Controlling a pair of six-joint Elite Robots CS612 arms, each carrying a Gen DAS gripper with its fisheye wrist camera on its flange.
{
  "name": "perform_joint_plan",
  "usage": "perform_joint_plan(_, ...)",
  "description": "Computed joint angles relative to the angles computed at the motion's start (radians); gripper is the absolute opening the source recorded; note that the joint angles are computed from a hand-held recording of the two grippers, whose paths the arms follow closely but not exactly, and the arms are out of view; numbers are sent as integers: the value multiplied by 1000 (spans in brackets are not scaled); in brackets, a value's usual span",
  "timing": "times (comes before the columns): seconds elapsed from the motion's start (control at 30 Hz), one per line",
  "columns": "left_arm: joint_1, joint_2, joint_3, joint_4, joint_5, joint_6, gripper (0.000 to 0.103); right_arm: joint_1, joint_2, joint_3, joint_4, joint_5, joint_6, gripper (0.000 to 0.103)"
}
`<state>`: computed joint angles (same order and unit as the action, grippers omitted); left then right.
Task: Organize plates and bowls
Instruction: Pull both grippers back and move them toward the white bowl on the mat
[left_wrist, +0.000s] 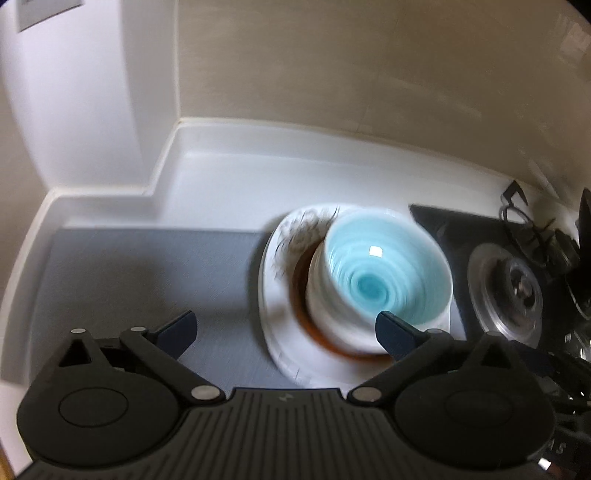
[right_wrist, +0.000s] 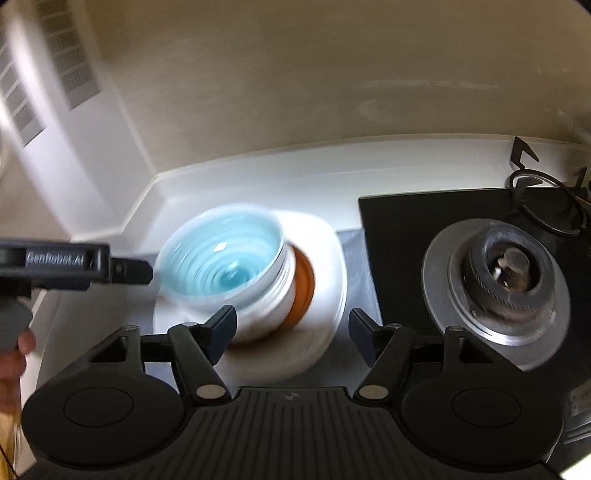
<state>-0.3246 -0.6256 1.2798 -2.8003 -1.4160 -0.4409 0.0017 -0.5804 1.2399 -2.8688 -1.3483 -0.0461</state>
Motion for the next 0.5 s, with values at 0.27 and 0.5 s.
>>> perform_joint_plan(0.27,-39,-133,270,-103,115,-79,103,13,-95,151,26,91,-113,75)
perform_joint_plan(0.5,-75,-219,444,-95,198,-200,103,33,-138,214,52,165,-225,75)
